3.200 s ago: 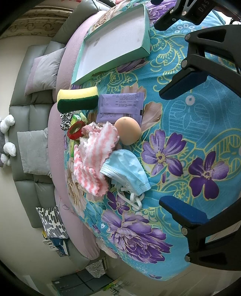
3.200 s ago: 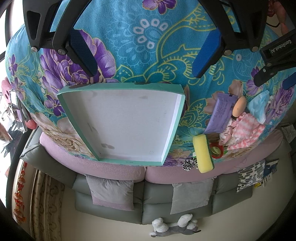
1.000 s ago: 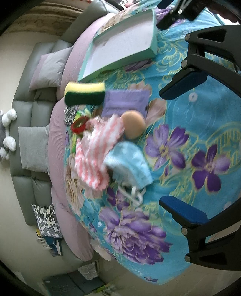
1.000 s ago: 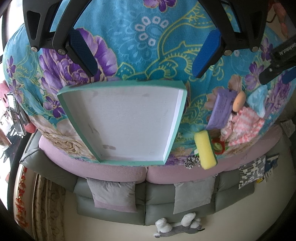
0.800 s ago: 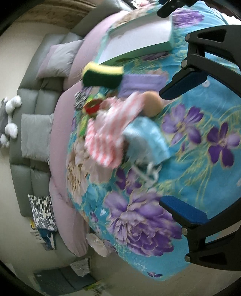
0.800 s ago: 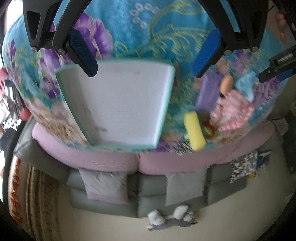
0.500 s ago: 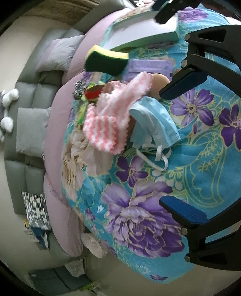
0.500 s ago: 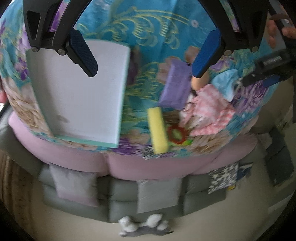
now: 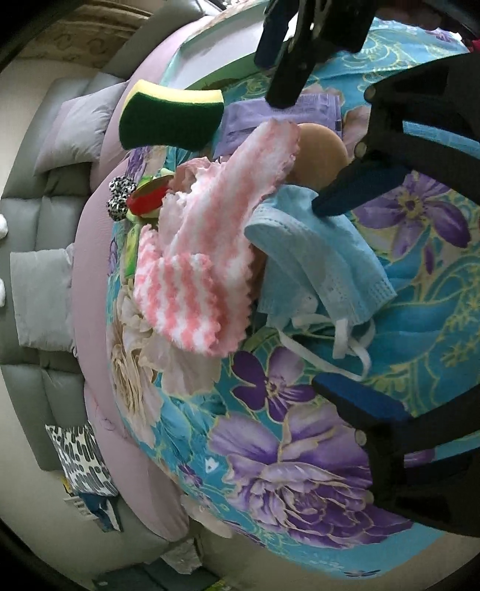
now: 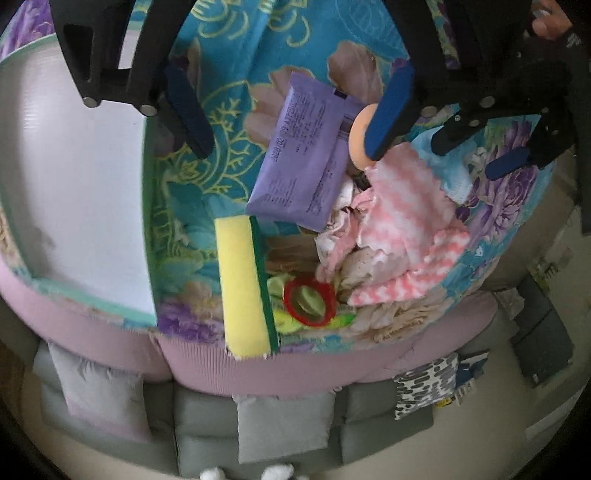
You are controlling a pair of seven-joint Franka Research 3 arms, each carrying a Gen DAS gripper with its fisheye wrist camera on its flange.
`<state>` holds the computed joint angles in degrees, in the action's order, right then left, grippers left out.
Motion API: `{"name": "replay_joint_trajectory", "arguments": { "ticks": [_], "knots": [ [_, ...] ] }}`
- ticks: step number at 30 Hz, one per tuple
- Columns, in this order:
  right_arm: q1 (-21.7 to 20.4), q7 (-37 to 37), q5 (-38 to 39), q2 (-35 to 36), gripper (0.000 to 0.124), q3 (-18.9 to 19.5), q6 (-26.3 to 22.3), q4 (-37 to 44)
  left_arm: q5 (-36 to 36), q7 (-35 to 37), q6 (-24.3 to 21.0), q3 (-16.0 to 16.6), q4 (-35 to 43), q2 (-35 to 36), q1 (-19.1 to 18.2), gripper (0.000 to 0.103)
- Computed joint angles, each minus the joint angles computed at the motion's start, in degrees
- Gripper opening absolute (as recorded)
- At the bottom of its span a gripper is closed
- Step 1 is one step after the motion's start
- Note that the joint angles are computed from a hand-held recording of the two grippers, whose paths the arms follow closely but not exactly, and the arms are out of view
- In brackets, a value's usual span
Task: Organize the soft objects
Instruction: 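Grasp the purple wipe pack with the right tool while the left tool grasps the blue mask, then carry the wipe pack into the tray and open the right tool while the left tool carries the mask over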
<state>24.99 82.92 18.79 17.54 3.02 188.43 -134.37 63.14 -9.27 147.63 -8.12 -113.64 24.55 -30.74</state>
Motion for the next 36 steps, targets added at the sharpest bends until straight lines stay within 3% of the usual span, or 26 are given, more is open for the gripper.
{"name": "replay_joint_trajectory", "arguments": {
  "ticks": [2,4,6,10,13,16,21,26,29,36],
  "knots": [
    [-2.17,0.23,-0.03,1.56,0.075,1.95,-0.85,1.49,0.09,0.47,0.58,0.05,0.47,0.53,0.18,0.084],
    [-7.93,-0.07,-0.27,2.86,0.07,7.45,-1.76,2.66,-0.06,0.79,1.49,0.21,0.89,1.1,0.38,0.081],
    [-11.07,-0.51,-0.25,4.26,0.067,10.5,-2.57,3.87,-0.2,0.9,2.7,0.48,1.17,1.65,0.55,0.077],
    [-14.04,-1.18,0.07,6.06,0.062,13.63,-2.11,4.93,-0.19,0.75,4.49,1.21,1.28,2.27,0.45,0.075],
    [-19.29,-2.09,-0.38,7.19,0.05,18.9,-1.44,5.09,0.14,-0.27,5.62,1.73,0.97,2.27,0.31,0.071],
    [-20.56,-1.63,-0.35,7.37,0.045,20.3,-0.63,4.94,1.04,-1.36,7.03,2.11,0.75,2.13,0.13,0.06],
    [-33.9,-0.51,-3.4,8.94,0.038,32.54,1.19,2.88,2.62,-3.25,7.49,2.39,0.71,2.03,-0.6,0.041],
    [-44.81,2.98,-9.38,10.51,0.035,41.89,5.08,-0.12,4.98,-7.34,7.6,2.52,-0.24,1.05,-1.04,0.024],
    [-49.54,5.6,-12.76,10.15,0.035,45.38,5.92,-1.91,6.34,-9.28,6.68,2.15,-0.83,0.28,-1.24,0.017],
    [-54.31,11.42,-18.33,7.87,0.035,48.45,7.01,-4.84,7.46,-11.38,5.41,0.45,-2.9,-2.27,-0.56,0.011]
  ]
}}
